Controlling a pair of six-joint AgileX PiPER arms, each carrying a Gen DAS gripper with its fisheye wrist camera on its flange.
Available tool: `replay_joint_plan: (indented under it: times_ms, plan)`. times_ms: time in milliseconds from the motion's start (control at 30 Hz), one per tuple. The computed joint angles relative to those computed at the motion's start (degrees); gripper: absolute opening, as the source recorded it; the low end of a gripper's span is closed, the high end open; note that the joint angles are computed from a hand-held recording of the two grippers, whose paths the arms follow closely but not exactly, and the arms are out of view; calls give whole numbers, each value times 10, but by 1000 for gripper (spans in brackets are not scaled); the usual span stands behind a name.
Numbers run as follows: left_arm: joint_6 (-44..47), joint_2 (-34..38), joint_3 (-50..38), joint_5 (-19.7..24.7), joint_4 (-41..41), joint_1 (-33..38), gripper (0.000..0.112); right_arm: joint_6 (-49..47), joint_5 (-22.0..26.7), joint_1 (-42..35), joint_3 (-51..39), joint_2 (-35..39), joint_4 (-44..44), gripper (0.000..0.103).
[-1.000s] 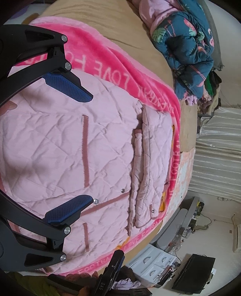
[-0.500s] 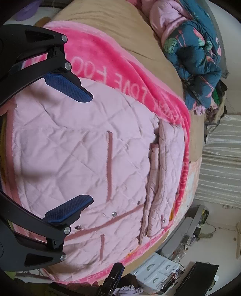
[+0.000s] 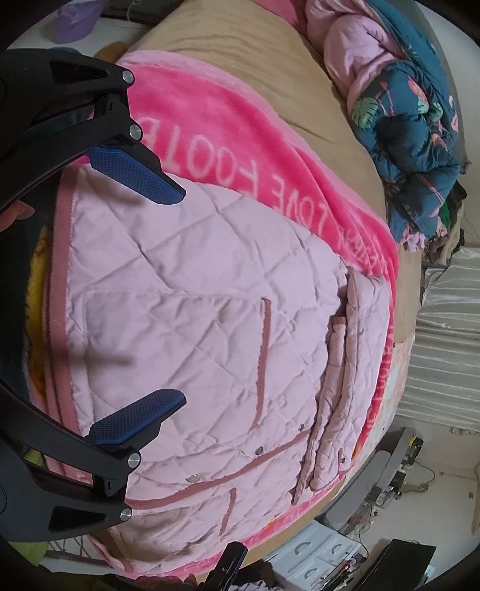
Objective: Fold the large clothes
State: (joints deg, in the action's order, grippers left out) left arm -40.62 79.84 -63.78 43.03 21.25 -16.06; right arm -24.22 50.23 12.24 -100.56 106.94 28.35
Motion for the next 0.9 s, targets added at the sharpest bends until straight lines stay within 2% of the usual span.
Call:
replay_joint_plan:
  times_ms: [333,433,567,633,767,900]
  plan:
    - [26,-14,37,-4,-32,36,94,-5,-2,-5,39,-26,-19,99]
    - [38,-4,29,11,-27,53,94,-3,-3,-13,48,-37,-32,99]
    - [173,16,20,9,-170,126,94,2,1,-30,59,-48,-49,99]
    - [213,24,18,14,-216,147,94,-1,2,-43,64,-53,-48,99]
    - [261,50,4,33,-263,159,94,3,18,-74,71,-59,-53,99]
    - [270,68,-10,45,-275,159,94,8,22,-99,98,-74,-64,99]
